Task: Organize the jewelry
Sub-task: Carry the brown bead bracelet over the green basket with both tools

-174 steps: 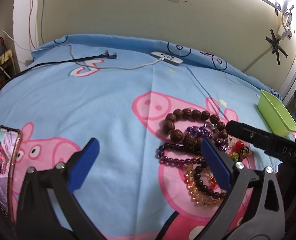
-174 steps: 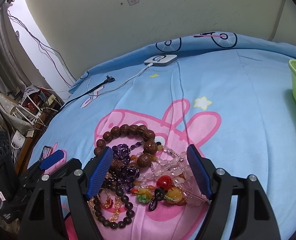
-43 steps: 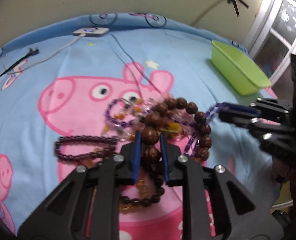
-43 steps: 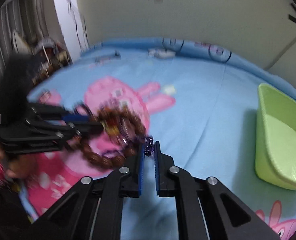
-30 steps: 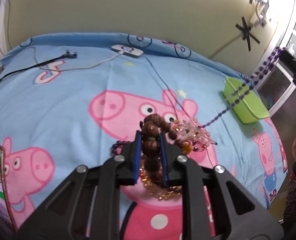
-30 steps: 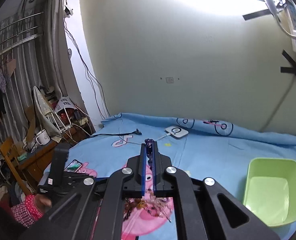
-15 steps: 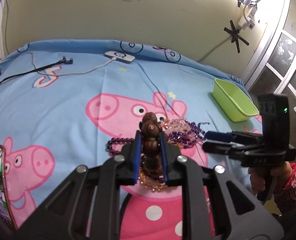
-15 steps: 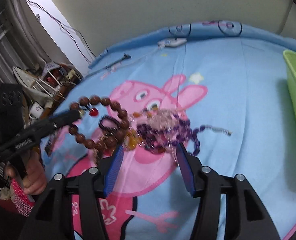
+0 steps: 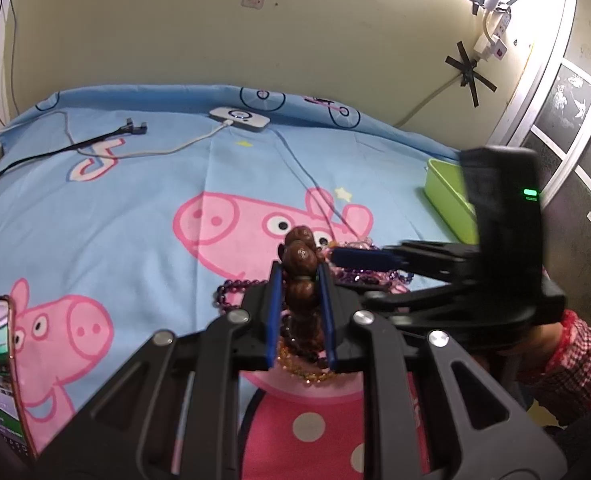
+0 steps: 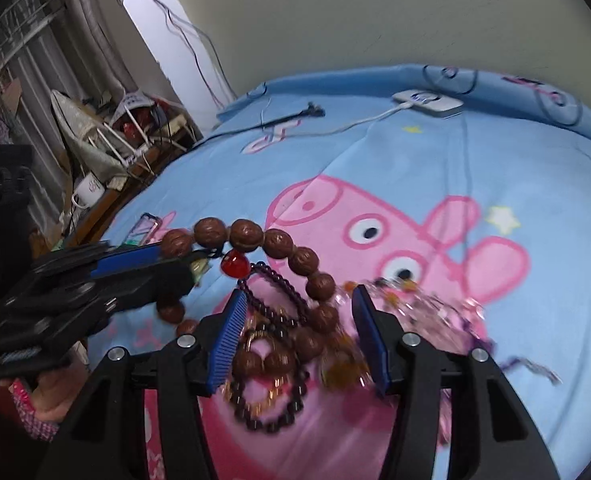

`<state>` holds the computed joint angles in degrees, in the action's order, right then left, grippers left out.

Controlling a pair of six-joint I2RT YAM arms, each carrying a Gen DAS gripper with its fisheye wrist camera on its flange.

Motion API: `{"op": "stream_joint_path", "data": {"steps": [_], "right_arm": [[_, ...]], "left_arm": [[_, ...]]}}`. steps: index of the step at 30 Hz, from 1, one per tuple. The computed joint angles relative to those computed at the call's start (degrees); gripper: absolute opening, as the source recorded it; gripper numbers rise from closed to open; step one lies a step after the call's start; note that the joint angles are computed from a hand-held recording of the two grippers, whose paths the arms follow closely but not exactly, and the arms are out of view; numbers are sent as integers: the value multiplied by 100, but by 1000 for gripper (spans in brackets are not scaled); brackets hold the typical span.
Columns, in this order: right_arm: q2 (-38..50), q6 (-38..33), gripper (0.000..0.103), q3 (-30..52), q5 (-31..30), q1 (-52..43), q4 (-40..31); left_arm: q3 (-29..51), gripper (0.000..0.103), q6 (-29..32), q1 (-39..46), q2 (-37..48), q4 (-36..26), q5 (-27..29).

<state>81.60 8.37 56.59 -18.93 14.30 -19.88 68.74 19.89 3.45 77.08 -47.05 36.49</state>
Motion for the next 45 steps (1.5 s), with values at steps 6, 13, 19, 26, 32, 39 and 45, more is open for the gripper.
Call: {"op": "stream_joint_path", "data": {"steps": [6,13,19,26,32,39,45], "right_arm": [[293,295,0,180,-376,-159,15],[-839,472,0,-351,-692,-674,80],[-1514,540,0,-538,-1036,-1281,-47],[-1845,337,0,-519,-1555,-1980,-323],[-1958,-4,0,-265,-2305,-2632,-849],[-2148,-563,0,75,-3299,-3523,-1590],[-2132,-1234,0,281,-3814,-4959,-2150]], "left_arm": [[21,16,7,1,-80,7,-40],[379,16,-120,-31,38,-88,-25],[535,16,-391,-534,111,7,-374],[439,56,-731,-1120,164,183,-665],[487,57,-900,-1843,356,588,-894],[992,27,-1015,-2834,1068,875,-979],[1927,14,-1405,-3367,1769,691,-974]]}}
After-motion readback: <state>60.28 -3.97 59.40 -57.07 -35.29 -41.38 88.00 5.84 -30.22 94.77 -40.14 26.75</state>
